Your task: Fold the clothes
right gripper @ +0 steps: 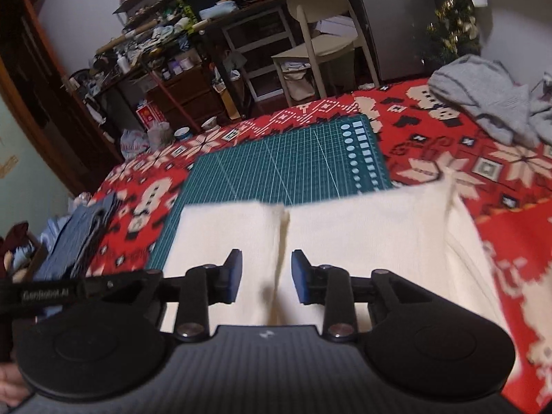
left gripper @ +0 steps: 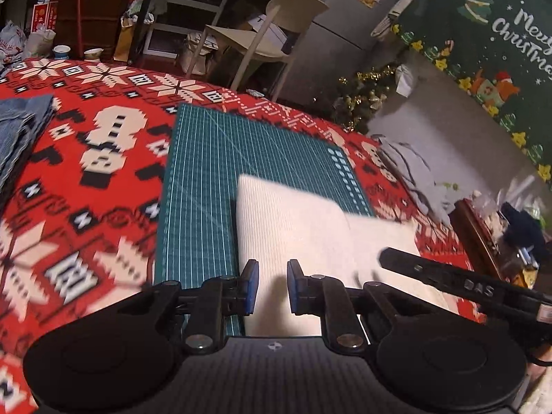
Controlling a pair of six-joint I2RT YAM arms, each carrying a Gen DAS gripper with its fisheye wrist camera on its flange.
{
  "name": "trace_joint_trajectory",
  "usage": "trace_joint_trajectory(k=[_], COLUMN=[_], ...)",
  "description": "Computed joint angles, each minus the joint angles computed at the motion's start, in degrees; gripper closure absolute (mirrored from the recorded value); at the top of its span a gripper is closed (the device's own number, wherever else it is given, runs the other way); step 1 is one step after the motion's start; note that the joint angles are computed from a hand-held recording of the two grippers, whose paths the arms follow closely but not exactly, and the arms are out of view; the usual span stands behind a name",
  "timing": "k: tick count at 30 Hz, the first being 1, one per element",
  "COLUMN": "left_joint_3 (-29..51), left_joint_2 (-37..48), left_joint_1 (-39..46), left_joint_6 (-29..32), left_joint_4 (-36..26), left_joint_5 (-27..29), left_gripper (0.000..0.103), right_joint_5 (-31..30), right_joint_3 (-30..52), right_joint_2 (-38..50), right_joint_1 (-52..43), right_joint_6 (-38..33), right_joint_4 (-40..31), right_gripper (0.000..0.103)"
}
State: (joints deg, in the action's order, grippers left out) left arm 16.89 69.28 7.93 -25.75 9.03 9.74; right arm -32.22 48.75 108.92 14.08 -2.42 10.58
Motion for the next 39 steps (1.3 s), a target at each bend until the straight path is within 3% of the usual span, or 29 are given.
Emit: trace_joint_trajectory(k=[6,8,9,15,19,22,25,27,31,36,39], left_joint_3=[3.60,4.10,4.36,4.25,3.52,2.51,1.99,3.16,3.68,-0.58,-2.62], left_joint_2=[9.45,10.32,10.41,8.12,10.37,11.77,11.97,12.11,9.05,-1.94,-5.92], left_joint_1=[2.50,2.38,2.09,-0.74,-3.19,-4.67,-8.76,-11.04,-7.91,-4.50,-6.25], left_joint_6=[1.20,1.54,1.66,1.37,1.83,2.57,4.48,5.29,5.67,3.12,1.51], left_joint_4=[4.40,4.36,4.06,2.92,5.93,8.62,9.55,7.80,4.03,-0.24,-2.64], left_joint_5=[3.27,3.43,3.15,1.30,-1.26,-3.66,-9.43,-12.35,-8.08,-0.46,-0.34], left_gripper=[0.088,0.088,0.088,0.088,0.088,0.086,0.086,0.088,0.092,0.094,0.094], right_joint_5=[1.62,1.41,1.80,9.44,14.54,15.10,16.25,15.51,12.90,3.20,-0.71], right_joint_3=[13.14,14.22,13.75,5.01,9.23,8.53,6.99,6.46,2.62,-5.53,-8.54], right_joint_2=[11.85,13.01,12.87,5.11,9.99,11.51,11.30,10.36,6.26,-2.70,-5.36], right_joint_1=[3.86,4.40,4.74,7.61,9.45,9.85,10.16,9.11,6.33,3.17,3.71], right_joint_6=[2.08,1.83,1.71,-0.51,-1.91,-0.39,0.08,0.19,1.20,-2.55,-5.08], right_joint_4=[-4.84,-5.05,-4.24,4.87,2.35,5.46,7.77,7.44,8.82,7.39,4.93], right_gripper=[0.068,0.083,0.096,0.097,0.096,0.096,0.092,0.083,0.082,0.093,0.094])
